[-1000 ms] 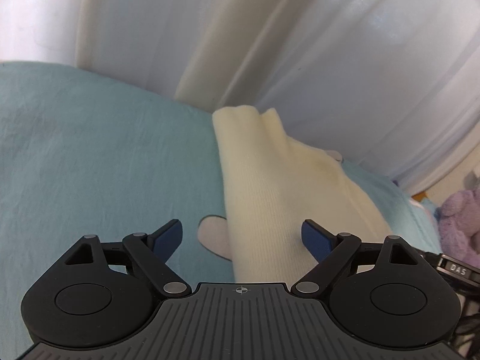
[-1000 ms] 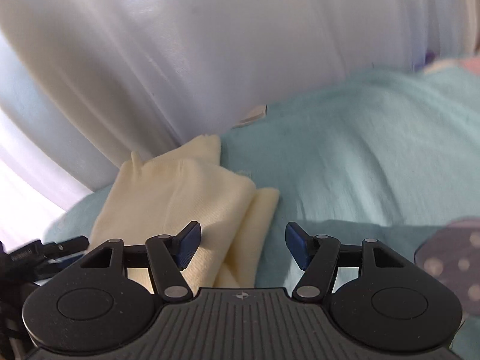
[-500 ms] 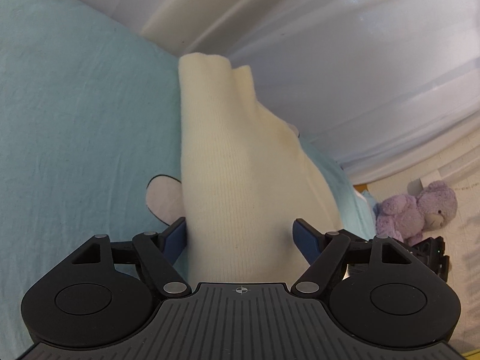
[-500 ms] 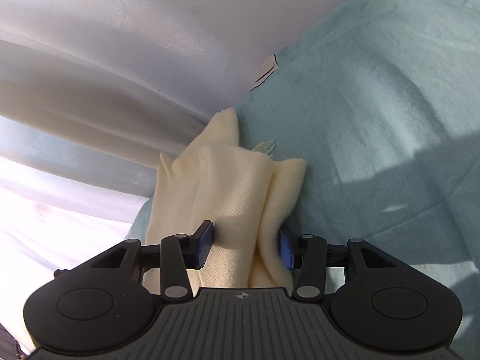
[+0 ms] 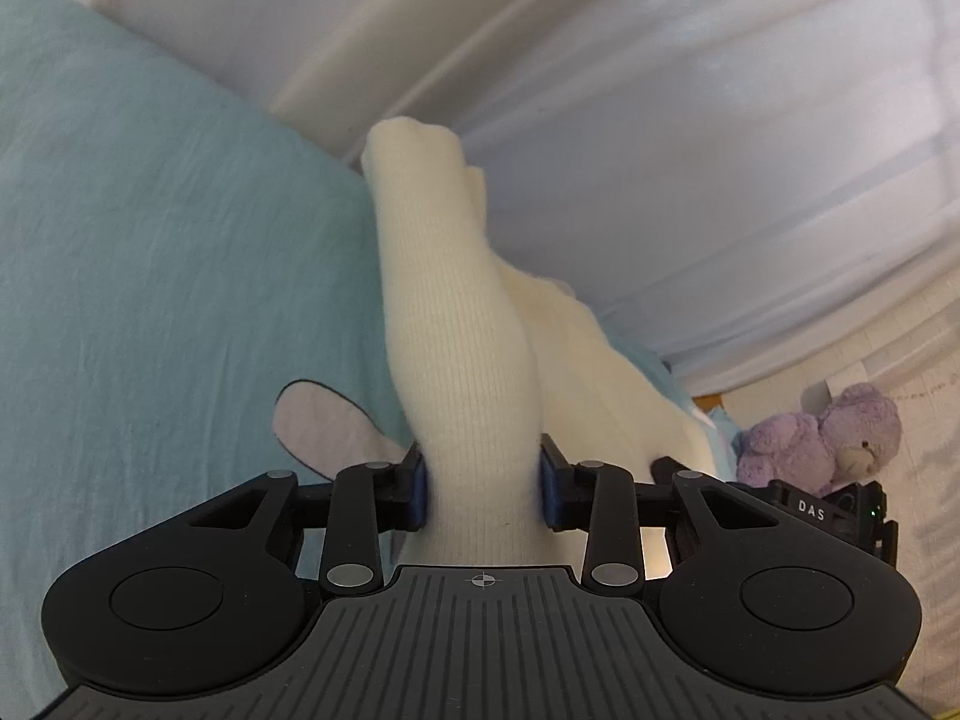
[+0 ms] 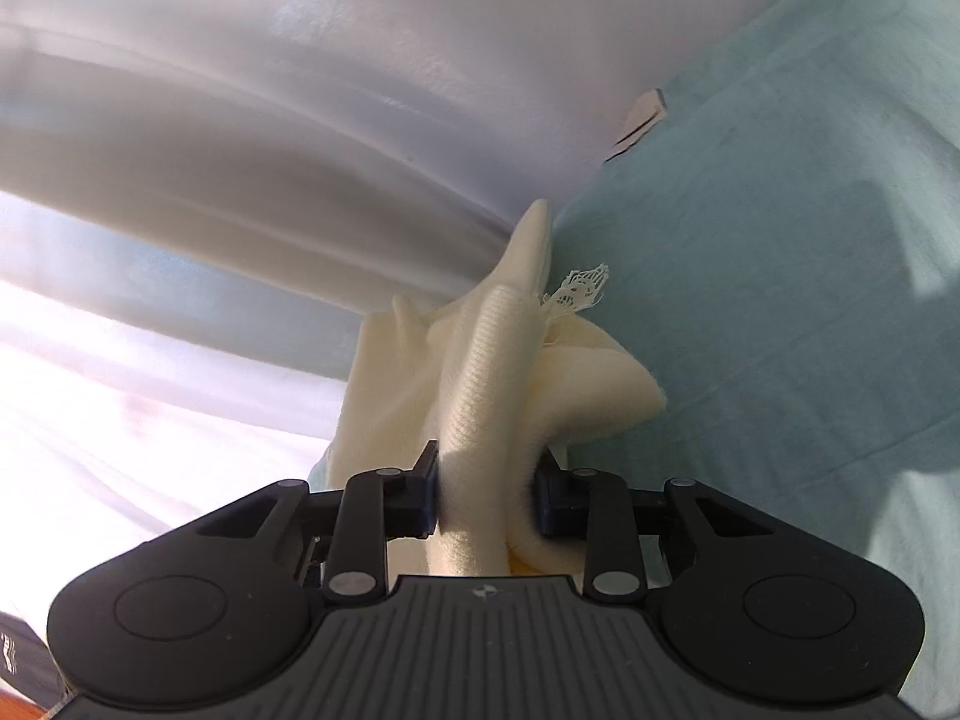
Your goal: Fold small clothes
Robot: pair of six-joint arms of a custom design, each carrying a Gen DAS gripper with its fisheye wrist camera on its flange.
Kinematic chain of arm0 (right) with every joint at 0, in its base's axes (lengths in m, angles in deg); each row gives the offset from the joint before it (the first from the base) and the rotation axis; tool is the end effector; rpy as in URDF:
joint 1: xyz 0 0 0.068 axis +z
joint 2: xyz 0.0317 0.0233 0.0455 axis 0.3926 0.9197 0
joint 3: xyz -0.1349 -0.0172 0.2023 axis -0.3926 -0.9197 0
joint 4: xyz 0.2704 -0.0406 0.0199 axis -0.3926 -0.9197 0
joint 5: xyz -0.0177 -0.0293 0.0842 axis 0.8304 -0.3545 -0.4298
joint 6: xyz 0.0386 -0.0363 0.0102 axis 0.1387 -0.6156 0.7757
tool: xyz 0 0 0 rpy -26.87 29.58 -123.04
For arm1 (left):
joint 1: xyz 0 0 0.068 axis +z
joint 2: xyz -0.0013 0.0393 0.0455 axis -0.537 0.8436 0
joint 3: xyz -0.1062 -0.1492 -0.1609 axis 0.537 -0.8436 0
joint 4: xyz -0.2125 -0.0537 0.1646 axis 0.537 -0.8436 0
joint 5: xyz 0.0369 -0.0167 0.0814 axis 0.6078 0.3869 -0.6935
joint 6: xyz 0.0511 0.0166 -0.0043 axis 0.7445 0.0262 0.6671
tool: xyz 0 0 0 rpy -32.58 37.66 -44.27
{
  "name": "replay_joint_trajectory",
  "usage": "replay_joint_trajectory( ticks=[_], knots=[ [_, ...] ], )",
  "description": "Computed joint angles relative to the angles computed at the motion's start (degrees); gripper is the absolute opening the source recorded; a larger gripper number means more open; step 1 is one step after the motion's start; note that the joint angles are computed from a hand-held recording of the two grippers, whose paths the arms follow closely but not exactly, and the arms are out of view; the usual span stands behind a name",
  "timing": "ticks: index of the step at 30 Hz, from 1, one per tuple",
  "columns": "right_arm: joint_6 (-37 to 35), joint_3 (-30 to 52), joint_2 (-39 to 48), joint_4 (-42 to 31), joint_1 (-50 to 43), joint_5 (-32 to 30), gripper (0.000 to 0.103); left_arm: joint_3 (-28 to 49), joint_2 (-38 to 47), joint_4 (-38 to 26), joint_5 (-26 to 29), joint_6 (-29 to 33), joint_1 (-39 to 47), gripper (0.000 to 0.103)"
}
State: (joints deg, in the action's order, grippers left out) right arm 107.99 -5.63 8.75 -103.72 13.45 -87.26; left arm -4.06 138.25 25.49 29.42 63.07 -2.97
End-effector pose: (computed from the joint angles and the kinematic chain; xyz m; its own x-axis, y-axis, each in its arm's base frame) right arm 0.2531 -0.0130 0.2095 -0.8838 0.3641 -0.2937 -0.0635 0.5287 0.8464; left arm 0.3067 0.1414 0.2528 -0.8253 -0.3833 -0.4146 0.0163 0.7179 -0.6960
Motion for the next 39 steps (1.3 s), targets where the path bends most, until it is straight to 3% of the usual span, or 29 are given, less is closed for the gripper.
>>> replay_joint_trajectory(
  ticks=[8,12,14,16,17,19,22,24,27,29,32,34,39],
  knots=[
    [3.2,-5.1,-11.2,-5.9,8.3,-3.5,0.028,1.7,-9.9,-20.4,0.2,17.0,13.5,0.039],
    [0.4,-4.2,-13.7,-11.4,16.0,6.3,0.034,-2.4,-11.6,-20.6,-5.5,18.4,18.0,0.044],
    [-1.1,-1.7,-17.4,-14.8,21.4,22.5,0.039,-5.5,-13.8,-17.1,-12.3,15.0,18.3,0.045],
    [-1.0,-1.2,-23.8,-14.5,27.8,40.9,0.039,-8.0,-16.5,-14.3,-13.0,14.5,19.9,0.048],
    [-0.2,-1.0,-25.6,-13.4,30.5,46.3,0.039,-9.1,-18.2,-12.6,-12.5,14.3,21.0,0.049],
    [1.3,0.8,-24.5,-11.7,33.7,47.4,0.034,-11.7,-22.0,-7.1,-12.9,11.7,21.7,0.052],
    [2.6,5.6,-13.6,-7.1,46.5,52.0,0.025,-13.7,-24.9,0.7,-16.1,6.1,17.3,0.056],
    [2.1,8.4,-6.3,-3.8,52.3,55.7,0.012,-16.2,-26.1,7.0,-18.9,2.4,12.8,0.062],
    [5.3,11.7,4.0,0.3,55.1,60.4,0.008,-20.2,-25.6,17.7,-30.8,-3.0,3.3,0.063],
    [6.8,12.0,8.5,3.5,55.3,65.2,0.006,-19.3,-21.4,20.6,-34.8,-5.5,-0.2,0.063],
    [4.0,5.8,6.7,11.4,55.3,71.3,0.000,-17.9,-16.6,22.3,-36.9,-7.0,-2.7,0.067],
    [3.6,0.8,4.1,16.3,53.9,71.1,0.000,-19.3,-15.8,25.5,-37.9,-6.4,-3.7,0.072],
    [6.9,-2.1,2.8,19.4,55.3,74.8,0.000,-21.6,-16.9,27.9,-37.3,-4.3,-4.4,0.081]
  ],
)
